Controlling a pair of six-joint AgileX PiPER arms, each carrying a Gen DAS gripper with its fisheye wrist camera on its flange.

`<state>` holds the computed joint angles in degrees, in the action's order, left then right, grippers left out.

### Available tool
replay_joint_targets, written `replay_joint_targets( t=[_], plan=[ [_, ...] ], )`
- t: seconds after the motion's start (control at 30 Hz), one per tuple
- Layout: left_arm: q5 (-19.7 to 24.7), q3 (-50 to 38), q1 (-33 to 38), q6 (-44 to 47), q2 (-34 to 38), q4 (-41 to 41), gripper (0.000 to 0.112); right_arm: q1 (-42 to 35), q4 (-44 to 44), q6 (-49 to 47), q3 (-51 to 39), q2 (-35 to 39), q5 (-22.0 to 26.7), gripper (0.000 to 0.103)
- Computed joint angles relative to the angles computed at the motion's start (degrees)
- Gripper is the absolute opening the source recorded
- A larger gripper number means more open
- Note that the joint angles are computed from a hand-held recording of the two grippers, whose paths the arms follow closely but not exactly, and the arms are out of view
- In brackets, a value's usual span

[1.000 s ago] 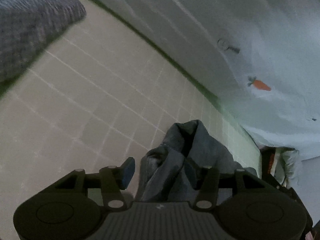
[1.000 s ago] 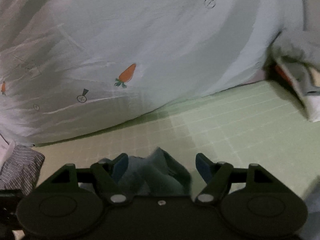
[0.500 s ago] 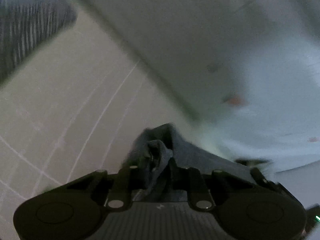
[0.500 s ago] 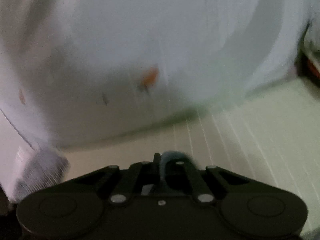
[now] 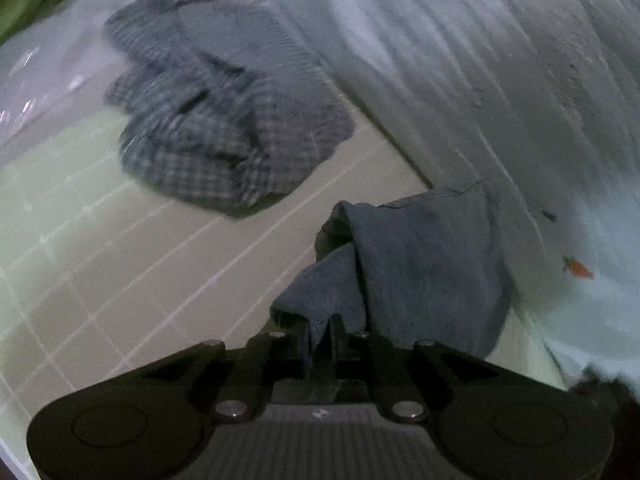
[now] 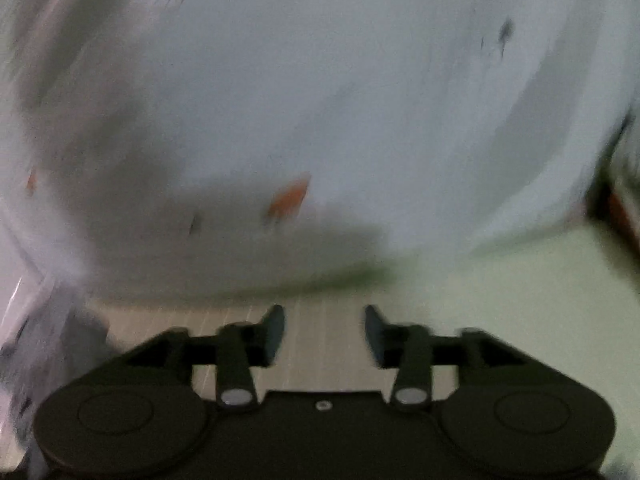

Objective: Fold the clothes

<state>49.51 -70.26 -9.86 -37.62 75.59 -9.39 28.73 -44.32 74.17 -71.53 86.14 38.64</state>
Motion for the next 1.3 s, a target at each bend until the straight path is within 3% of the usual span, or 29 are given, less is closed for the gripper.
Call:
replay_joint_targets(
  t=[0.1, 0.17, 0.23, 0.4, 0.47, 0.63, 0.7, 0.73, 0.77, 0.87, 0.97, 1.1, 1.2, 1.23, 1.3],
  plan=[
    [0.03, -0.86, 0.37, 1.42, 0.94, -0.73, 0.011, 3.59, 4.56, 2.92, 6.36, -1.59, -1.88, 0.049],
    [0.50, -1.47, -0.76, 1.44, 1.97, 0.33, 0.011, 7.27, 4.40, 6.63, 7.99, -1.03, 0.64, 0.063],
    [1.10, -1.85, -1.10, 2.30, 2.66, 0.31, 0.011, 8.31, 5.56, 6.92, 6.95, 1.14, 3.93, 0.070],
    [1.19, -1.63, -0.81, 3.89, 2.83, -0.60, 0.012, 7.03, 8.76, 11.17, 7.39, 3.13, 10.80, 0.073],
    [1.17, -1.53, -0.35, 4.25, 2.78, -1.36, 0.012, 6.04, 10.03, 14.35, 9.90, 1.83, 10.11, 0.078],
    [1.13, -1.23, -0.23, 5.12, 2.97, -2.38, 0.012, 4.28, 12.00, 15.89, 13.61, 0.26, 5.47, 0.081],
    [0.91, -1.00, -0.20, 4.98, 2.96, -2.18, 0.012, 3.04, 12.90, 13.49, 13.56, -0.03, 3.03, 0.062],
    [0.80, -0.89, -0.22, 4.56, 2.89, -1.84, 0.012, 1.46, 14.36, 10.85, 14.54, -0.78, -0.65, 0.022],
    [0.71, -0.80, -0.26, 4.05, 2.82, -1.41, 0.012, 0.27, 15.34, 8.90, 15.38, -1.35, -3.84, 0.017],
    [0.31, -0.55, -1.44, -0.08, 2.43, 2.77, 0.011, -1.08, 9.45, 6.13, 14.06, -2.83, -5.74, 0.013],
    [0.22, -0.42, -1.93, -2.69, 2.30, 5.14, 0.011, -5.88, 1.72, 5.75, 10.22, -5.62, -3.43, 0.012],
    [0.15, -0.06, -1.67, -3.77, 2.41, 5.21, 0.011, -16.92, -15.94, 15.51, 2.82, -7.45, 6.23, 0.012],
    [-1.59, 1.45, -0.79, -2.86, 1.76, 2.97, 0.011, -25.13, -21.80, 21.22, -1.46, -7.10, 12.19, 0.012],
    [-2.52, 2.11, -0.63, -3.04, 1.39, 2.53, 0.012, -27.60, -20.69, 18.89, -1.92, -7.07, 12.08, 0.016],
    [-2.31, 1.88, -1.07, -4.63, 1.57, 3.70, 0.014, -28.40, -16.02, 14.48, -1.24, -6.97, 14.62, 0.042]
  ],
)
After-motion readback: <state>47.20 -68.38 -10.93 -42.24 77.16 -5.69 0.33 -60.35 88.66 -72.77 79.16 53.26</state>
